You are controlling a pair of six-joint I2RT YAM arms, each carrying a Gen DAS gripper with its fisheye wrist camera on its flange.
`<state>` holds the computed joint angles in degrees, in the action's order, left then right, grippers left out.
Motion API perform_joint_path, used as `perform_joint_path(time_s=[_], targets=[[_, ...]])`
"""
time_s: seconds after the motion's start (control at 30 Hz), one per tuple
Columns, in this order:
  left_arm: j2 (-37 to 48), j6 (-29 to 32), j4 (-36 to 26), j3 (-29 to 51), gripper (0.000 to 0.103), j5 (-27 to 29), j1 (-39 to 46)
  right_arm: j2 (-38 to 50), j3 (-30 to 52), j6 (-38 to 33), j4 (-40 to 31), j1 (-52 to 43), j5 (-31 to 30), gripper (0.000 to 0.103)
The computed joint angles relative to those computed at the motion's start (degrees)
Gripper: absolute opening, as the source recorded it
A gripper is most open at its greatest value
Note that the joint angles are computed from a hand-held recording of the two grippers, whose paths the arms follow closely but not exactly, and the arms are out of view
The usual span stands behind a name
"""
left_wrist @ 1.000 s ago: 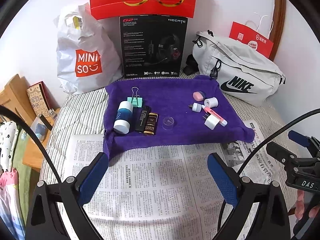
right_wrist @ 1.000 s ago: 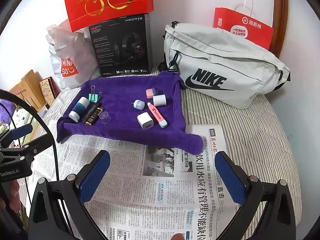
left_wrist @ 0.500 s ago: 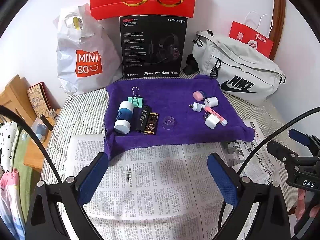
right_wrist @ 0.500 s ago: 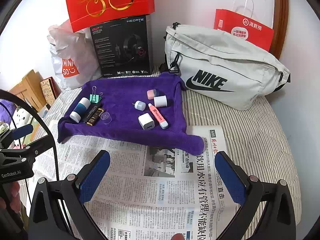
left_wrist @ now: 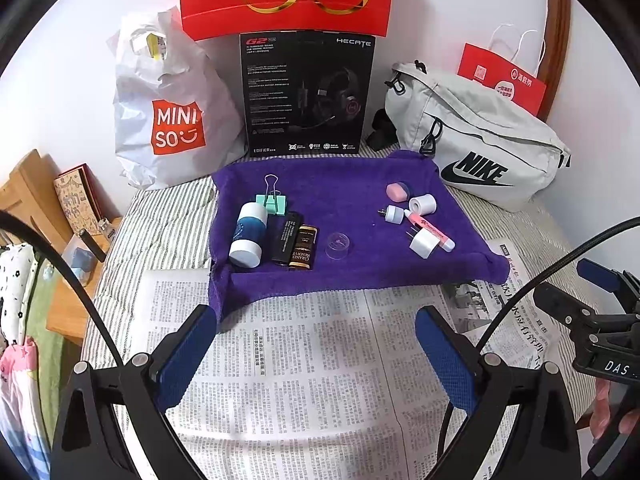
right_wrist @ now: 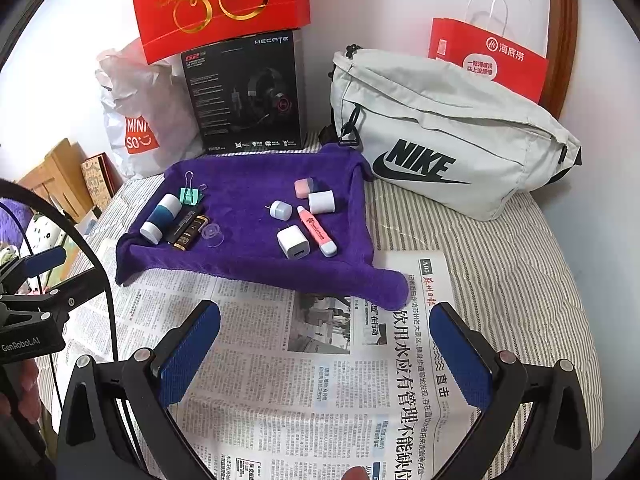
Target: Organize rigid objects
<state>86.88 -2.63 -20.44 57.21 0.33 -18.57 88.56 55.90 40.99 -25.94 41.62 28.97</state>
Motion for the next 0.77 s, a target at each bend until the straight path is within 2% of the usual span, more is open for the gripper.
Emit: perform_joint_path(time_s=[0.77], targets=[[-0.9,0.3,0.7,-0.9,0.102,0.0,-0.1,-0.3,-0.4,0.3,-0.1,0.1,0.0,0.103]])
